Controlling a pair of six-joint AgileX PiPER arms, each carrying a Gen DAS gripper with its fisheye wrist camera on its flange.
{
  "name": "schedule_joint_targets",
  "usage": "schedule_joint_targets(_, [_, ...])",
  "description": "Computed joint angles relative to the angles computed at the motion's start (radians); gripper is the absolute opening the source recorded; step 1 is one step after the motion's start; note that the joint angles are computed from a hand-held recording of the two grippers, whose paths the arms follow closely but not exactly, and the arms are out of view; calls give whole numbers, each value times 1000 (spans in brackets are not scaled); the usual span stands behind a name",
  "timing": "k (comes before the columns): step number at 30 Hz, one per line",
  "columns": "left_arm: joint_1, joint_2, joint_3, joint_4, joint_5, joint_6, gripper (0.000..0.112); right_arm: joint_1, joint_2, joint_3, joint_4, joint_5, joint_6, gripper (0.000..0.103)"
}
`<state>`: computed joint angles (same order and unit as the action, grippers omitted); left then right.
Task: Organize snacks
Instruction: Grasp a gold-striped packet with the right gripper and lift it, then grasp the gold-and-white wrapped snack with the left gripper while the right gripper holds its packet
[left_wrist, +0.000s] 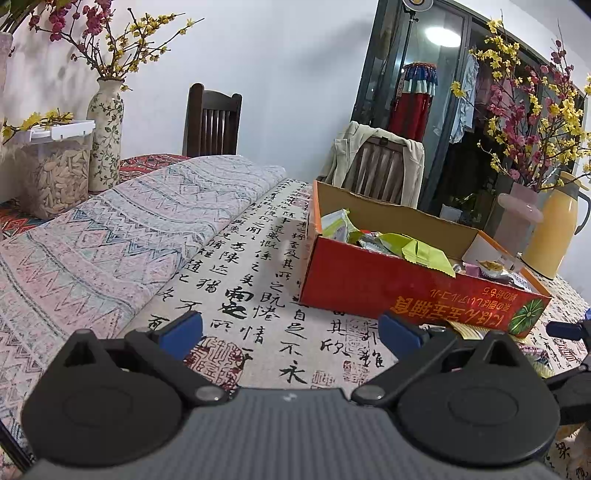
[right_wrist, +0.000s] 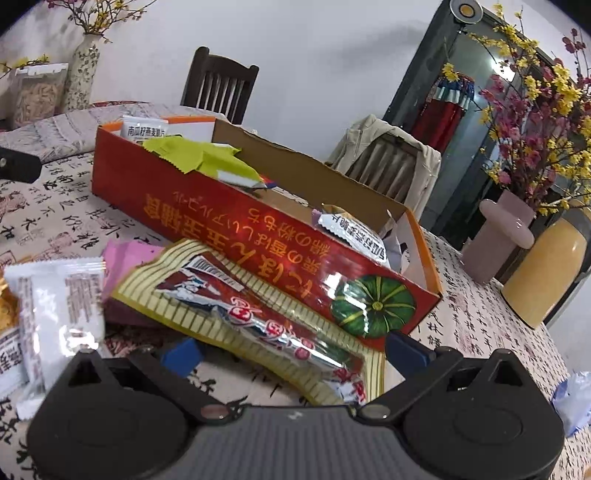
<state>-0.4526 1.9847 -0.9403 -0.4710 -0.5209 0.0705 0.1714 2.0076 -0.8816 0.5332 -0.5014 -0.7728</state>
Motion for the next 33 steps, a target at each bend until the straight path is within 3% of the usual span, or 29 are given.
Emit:
schedule_joint_targets(3, [0, 1, 0, -1, -2, 0, 103, -7, 6, -3, -53, -5, 25, 101])
schedule_joint_targets(6, [0, 1, -1, 0, -1, -1, 103, -25, 3, -10, -116, 20, 71, 86])
schedule_joint_targets(8, [1, 0, 0, 1, 0, -2, 103, -37, -2, -14, -158, 42, 112, 67])
schedule_joint_targets(13, [1, 0, 0, 5, -1, -5, 103, -47, -5, -14, -203, 57, 148, 57])
schedule_joint_targets(16, [1, 0, 1, 6, -1, -7, 103, -46, -19, 4, -215, 36, 173, 47])
schedule_joint_targets(20, [1, 0, 1, 7, -2, -7, 103, -40, -60, 79, -246, -61, 237, 34])
schedule_joint_targets(25, [1, -1, 1, 6, 0, -7, 103, -45, -134, 161, -266, -117, 314, 28])
schedule_joint_targets(33, [0, 4, -9, -9, 11, 7, 103, -82, -273, 266, -342, -102, 512, 26])
